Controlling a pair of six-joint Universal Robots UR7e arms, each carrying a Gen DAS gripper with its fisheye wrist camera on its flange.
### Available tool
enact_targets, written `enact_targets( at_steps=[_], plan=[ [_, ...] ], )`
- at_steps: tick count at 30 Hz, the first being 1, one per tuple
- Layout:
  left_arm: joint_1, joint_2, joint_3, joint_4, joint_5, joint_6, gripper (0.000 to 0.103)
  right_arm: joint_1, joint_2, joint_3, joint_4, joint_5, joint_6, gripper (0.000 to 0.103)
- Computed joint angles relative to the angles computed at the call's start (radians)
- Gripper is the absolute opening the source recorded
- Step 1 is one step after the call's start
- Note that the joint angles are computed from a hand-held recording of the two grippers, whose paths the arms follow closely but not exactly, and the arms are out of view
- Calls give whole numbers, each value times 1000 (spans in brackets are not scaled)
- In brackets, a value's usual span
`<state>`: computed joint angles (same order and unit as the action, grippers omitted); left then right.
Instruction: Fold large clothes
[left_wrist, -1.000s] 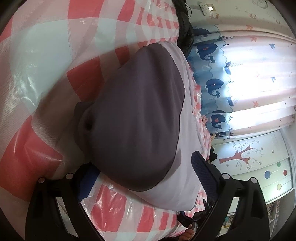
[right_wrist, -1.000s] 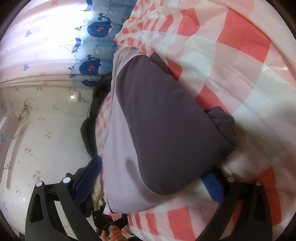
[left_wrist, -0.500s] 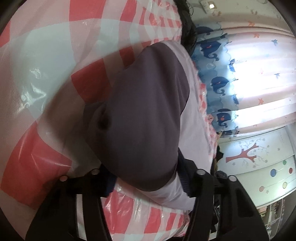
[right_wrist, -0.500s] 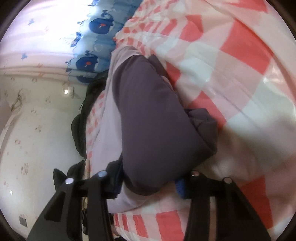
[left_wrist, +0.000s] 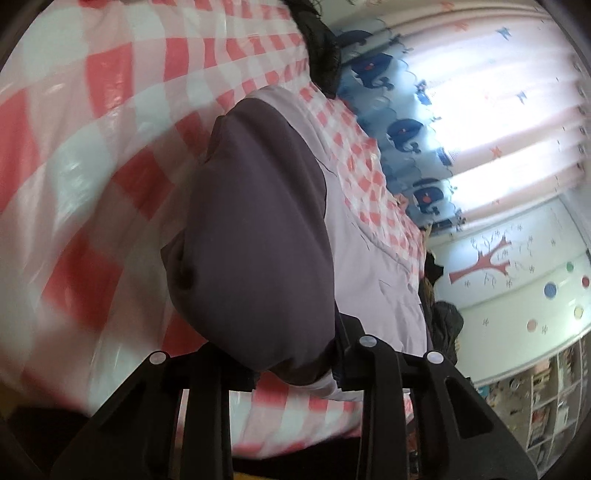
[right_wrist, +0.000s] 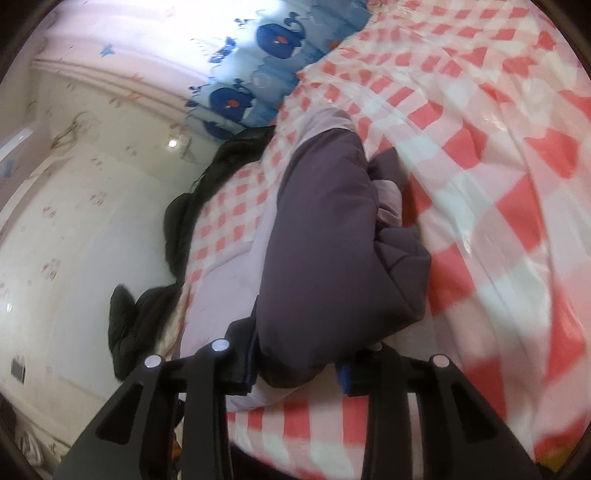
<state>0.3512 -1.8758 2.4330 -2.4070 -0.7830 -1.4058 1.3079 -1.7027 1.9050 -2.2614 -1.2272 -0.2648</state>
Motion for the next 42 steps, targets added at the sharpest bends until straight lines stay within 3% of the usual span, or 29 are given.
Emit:
enact_targets(
  at_steps=[3, 6, 8, 11, 12, 14, 19, 21, 23, 25, 27, 31, 34, 36, 39, 42],
  plan=[
    [-127, -85, 26, 214, 12, -164, 26, -36, -97, 43, 87, -10, -55, 33],
    [-193, -113, 49, 343, -2, -283, 31, -103, -172, 73, 180, -30, -96, 33],
    [-214, -124, 65, 400, -2, -365, 42, -136, -184, 74, 231, -66, -98, 36],
    [-236, -117, 59, 477, 20, -430, 57, -183, -192, 64, 289, -34, -67, 44],
    [-237, -104, 52, 494, 24, -437, 61, -192, -203, 63, 291, -25, -66, 47],
    [-243, -78, 36, 531, 41, -463, 79, -205, -230, 67, 275, -20, -53, 51],
    [-218, -16, 26, 510, 58, -462, 88, -176, -290, 121, 48, -102, 18, 59],
    [-210, 16, 12, 525, 64, -476, 88, -145, -313, 151, -108, -142, 47, 61],
    [-212, 49, -10, 571, 71, -496, 89, -53, -301, 171, -230, -204, -12, 68],
    [-216, 70, -29, 614, 72, -516, 89, 102, -224, 169, -313, -367, -106, 76],
    [-220, 89, -46, 653, 74, -538, 89, 178, -136, 156, -333, -488, -152, 76],
    [-223, 120, -69, 694, 79, -549, 89, 178, 45, 96, -183, -671, -42, 80],
    [-227, 133, -81, 721, 81, -554, 89, 176, 36, 64, -132, -635, 14, 82],
    [-230, 135, -82, 728, 84, -559, 89, 188, 6, 75, -159, -626, 22, 82],
    [-230, 137, -84, 747, 86, -556, 89, 246, -31, 128, -310, -620, -60, 82],
    [-224, 158, -97, 750, 90, -554, 89, 318, 5, 150, -419, -635, -159, 88]
  ],
)
